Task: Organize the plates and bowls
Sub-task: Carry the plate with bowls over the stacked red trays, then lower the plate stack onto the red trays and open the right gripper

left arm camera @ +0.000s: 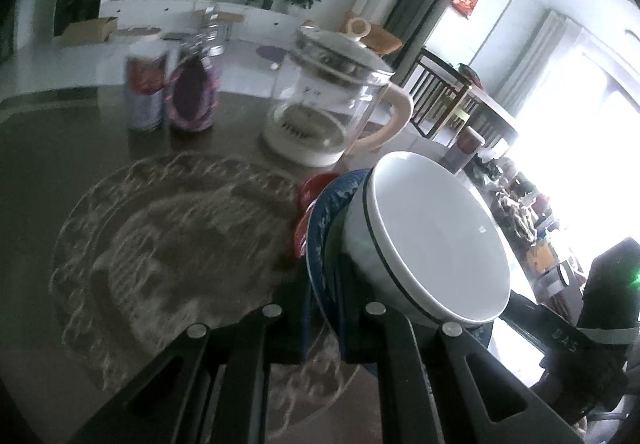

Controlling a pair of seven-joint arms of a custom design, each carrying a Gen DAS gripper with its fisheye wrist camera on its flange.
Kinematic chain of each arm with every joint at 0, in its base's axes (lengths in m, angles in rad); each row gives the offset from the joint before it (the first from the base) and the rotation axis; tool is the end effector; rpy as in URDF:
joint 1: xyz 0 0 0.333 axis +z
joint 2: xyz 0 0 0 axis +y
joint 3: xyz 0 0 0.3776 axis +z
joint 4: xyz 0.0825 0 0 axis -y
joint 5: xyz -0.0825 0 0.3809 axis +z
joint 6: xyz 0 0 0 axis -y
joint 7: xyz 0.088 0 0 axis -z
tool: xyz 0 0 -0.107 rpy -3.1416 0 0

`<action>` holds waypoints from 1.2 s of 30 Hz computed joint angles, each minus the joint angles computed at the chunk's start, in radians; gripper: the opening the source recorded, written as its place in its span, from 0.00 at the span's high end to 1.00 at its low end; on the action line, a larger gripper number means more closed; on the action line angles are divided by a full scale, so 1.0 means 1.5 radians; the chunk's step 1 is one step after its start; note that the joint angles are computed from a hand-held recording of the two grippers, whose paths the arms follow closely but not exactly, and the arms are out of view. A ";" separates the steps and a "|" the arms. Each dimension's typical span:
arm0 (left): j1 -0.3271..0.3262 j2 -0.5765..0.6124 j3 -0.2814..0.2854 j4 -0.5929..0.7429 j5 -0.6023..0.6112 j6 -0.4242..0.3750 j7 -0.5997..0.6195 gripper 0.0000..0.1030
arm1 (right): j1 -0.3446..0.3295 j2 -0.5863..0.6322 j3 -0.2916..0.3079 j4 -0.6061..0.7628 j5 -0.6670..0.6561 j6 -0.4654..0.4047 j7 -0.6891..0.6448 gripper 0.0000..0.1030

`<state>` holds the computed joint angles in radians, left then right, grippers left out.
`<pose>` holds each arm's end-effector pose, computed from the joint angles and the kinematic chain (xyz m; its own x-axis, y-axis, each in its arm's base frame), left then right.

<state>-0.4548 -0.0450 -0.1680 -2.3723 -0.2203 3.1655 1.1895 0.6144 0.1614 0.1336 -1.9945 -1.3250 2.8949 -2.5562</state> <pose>0.4463 -0.2976 0.5046 -0.1722 -0.8952 0.4112 -0.7741 -0.1352 -0.6185 0.4166 0.4587 0.4957 0.0125 -0.8583 -0.5129 -0.6914 0.3631 -0.6245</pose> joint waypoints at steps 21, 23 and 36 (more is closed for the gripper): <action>0.037 0.164 0.019 0.143 0.371 -0.048 -0.269 0.82 | -0.019 0.082 -0.070 0.027 0.044 0.054 -0.064 0.84; -0.001 0.149 0.070 0.147 0.445 -0.066 -0.358 0.53 | -0.017 0.066 -0.065 0.023 0.057 0.024 -0.082 0.73; -0.065 -0.005 0.101 0.097 0.901 -0.263 -0.712 0.14 | -0.003 -0.046 0.031 -0.041 0.157 -0.197 -0.188 0.24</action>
